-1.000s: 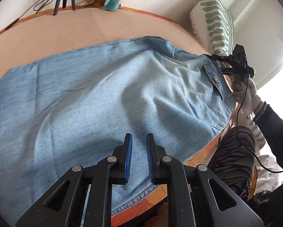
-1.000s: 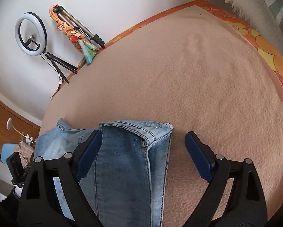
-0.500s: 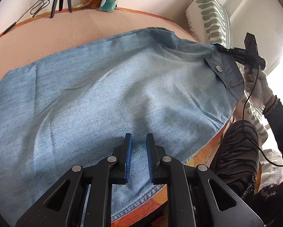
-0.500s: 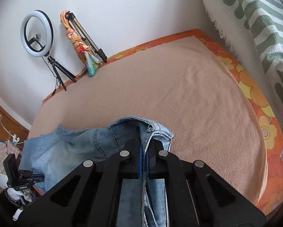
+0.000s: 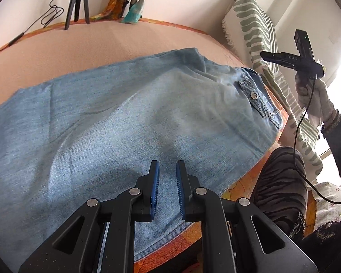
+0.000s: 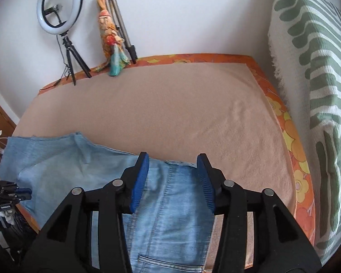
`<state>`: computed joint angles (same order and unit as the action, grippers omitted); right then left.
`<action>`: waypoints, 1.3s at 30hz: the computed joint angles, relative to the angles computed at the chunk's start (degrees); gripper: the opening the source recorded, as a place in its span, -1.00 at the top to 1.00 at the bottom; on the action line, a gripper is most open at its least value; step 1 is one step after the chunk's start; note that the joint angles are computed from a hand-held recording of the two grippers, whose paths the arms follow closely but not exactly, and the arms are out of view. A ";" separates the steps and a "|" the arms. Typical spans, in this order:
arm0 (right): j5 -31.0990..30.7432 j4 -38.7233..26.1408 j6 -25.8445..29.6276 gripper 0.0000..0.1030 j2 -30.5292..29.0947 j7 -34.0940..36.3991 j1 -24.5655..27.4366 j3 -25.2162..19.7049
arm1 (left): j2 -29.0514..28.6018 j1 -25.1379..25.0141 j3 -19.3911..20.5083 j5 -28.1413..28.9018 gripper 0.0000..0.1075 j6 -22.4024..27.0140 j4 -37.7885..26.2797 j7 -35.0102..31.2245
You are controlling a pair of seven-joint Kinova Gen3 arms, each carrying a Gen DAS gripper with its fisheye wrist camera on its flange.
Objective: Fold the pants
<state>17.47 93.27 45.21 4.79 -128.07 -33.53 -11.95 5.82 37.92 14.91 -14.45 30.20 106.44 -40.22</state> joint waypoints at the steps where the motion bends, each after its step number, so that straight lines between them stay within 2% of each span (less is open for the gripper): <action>1: -1.69 -0.92 -1.05 0.10 0.93 2.17 -0.61 -0.04 | 0.00 0.83 -0.15 -1.89 0.75 0.85 -0.34 1.47; 3: -5.60 -2.74 -3.52 0.07 3.59 6.83 1.09 -3.25 | -0.18 1.45 -0.16 -3.54 0.75 1.26 -0.35 2.92; 5: -8.80 -5.88 -4.22 0.01 7.33 11.38 0.83 -4.35 | -0.61 1.55 -0.08 -4.10 0.75 0.76 0.39 4.07; 7: -10.85 -9.53 -3.91 0.00 11.33 14.48 -2.51 -2.12 | -0.75 1.60 0.00 -4.85 0.71 0.79 0.85 5.35; 10: -14.32 -15.95 -1.20 0.00 17.84 18.70 -3.78 -1.93 | -1.27 1.40 0.27 -4.86 0.71 0.92 1.54 6.38; 14: -13.81 -22.18 3.28 0.01 23.68 19.94 -7.26 0.96 | -2.50 1.20 0.82 -6.35 0.71 0.97 2.81 8.49; 16: -15.56 -23.19 3.45 0.36 24.83 21.02 -6.80 0.99 | -2.89 1.24 1.23 -7.85 0.71 1.59 3.10 10.40; 17: -16.32 -23.70 3.68 0.74 25.20 21.36 -6.45 0.88 | -3.16 1.08 1.38 -8.12 0.71 1.63 3.41 10.94; 19: -15.29 -24.92 4.77 0.90 25.47 20.51 -8.06 2.56 | -3.80 0.60 1.65 -8.50 0.71 1.29 4.17 11.96; 21: -11.93 -26.10 5.74 0.97 25.22 19.66 -10.46 4.58 | -4.53 0.07 2.02 -9.29 0.71 0.76 5.05 13.23; 25: -5.48 -29.61 8.21 1.00 26.69 12.55 -14.03 9.68 | -5.15 -1.14 2.68 -10.91 0.71 0.08 6.42 16.00; 27: -6.21 -30.22 8.09 1.00 27.26 12.16 -12.18 8.55 | -5.52 -1.84 2.73 -10.09 0.71 -0.26 7.02 16.16; 31: -11.73 -30.59 7.78 1.00 26.47 16.94 -7.37 3.64 | -7.84 -3.32 3.36 -9.71 0.71 0.58 8.10 16.36; 34: -14.27 -33.21 8.37 0.89 27.28 21.84 -7.66 1.53 | -11.44 -5.79 3.97 -9.31 0.71 1.26 9.69 17.53; 35: -14.70 -35.07 9.49 0.68 28.16 23.36 -8.45 1.20 | -12.99 -6.79 3.86 -8.39 0.71 1.25 10.36 17.37; 36: -14.88 -36.70 10.26 0.33 28.96 24.74 -9.41 1.10 | -14.62 -7.80 3.92 -7.82 0.70 1.45 11.00 17.50; 38: -14.89 -38.98 10.45 -0.01 30.28 27.41 -11.54 1.05 | -17.78 -10.46 5.54 -8.58 0.54 3.30 11.81 19.59; 39: -15.43 -39.98 10.37 -0.01 30.95 29.21 -12.14 0.59 | -19.38 -11.75 6.24 -8.72 0.54 4.30 12.18 20.25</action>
<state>2.04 53.29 55.59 35.74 -98.86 -45.68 -11.36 -13.56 26.16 21.15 -23.17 34.49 118.63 -19.98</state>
